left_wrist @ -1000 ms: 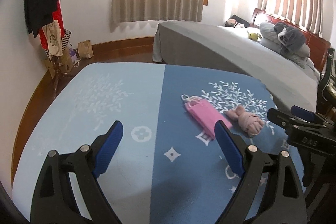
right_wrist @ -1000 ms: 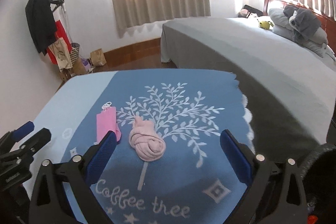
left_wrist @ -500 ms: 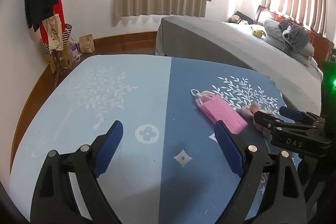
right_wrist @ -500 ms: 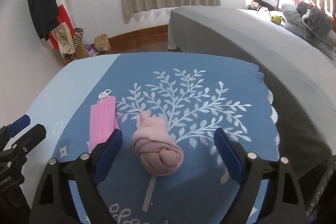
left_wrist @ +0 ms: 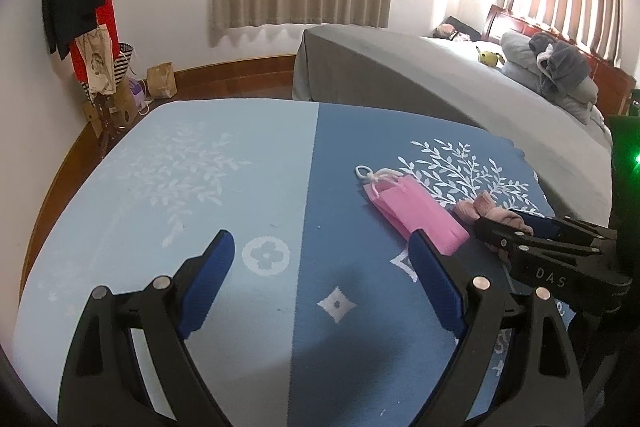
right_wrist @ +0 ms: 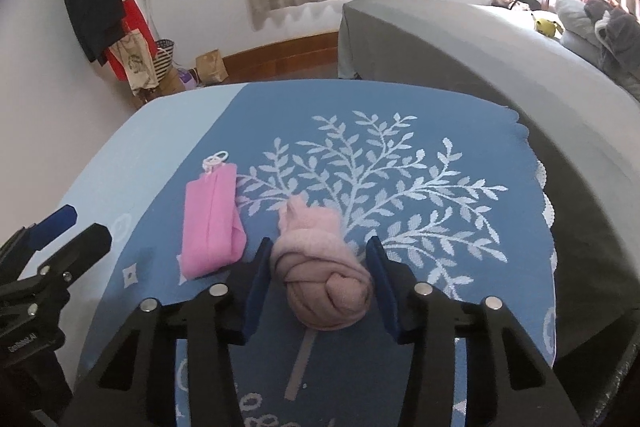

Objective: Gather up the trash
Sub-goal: 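Grasp the pink knotted ball with the right gripper, then grasp the pink packet by its end with the left gripper while the right holds the ball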

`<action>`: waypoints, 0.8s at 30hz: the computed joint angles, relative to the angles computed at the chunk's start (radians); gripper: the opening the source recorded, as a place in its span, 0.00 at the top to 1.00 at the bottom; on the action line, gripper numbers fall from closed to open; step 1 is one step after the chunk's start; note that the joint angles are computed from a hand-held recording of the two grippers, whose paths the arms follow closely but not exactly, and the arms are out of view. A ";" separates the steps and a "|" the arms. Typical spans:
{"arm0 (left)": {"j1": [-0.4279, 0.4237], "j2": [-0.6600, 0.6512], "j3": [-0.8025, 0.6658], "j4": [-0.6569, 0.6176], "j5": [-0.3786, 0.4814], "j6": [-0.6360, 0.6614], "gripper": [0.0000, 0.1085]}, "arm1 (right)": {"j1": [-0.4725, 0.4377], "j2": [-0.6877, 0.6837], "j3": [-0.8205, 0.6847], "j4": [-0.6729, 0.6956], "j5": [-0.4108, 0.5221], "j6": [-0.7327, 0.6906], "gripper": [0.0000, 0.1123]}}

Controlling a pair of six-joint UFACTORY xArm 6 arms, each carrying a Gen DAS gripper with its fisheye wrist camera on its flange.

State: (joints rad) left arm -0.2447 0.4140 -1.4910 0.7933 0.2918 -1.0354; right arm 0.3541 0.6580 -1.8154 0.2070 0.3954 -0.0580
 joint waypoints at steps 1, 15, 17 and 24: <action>-0.002 0.002 -0.003 -0.005 0.001 0.003 0.20 | 0.001 -0.005 0.007 0.006 -0.006 -0.006 0.61; -0.063 0.165 -0.219 -0.238 0.047 0.231 0.22 | -0.056 -0.057 0.088 -0.018 -0.076 0.060 0.62; -0.077 0.205 -0.278 -0.284 0.093 0.281 0.25 | -0.059 -0.055 0.082 -0.016 -0.077 0.064 0.62; -0.096 0.308 -0.428 -0.475 0.219 0.427 0.38 | -0.065 -0.060 0.100 0.015 -0.090 0.058 0.62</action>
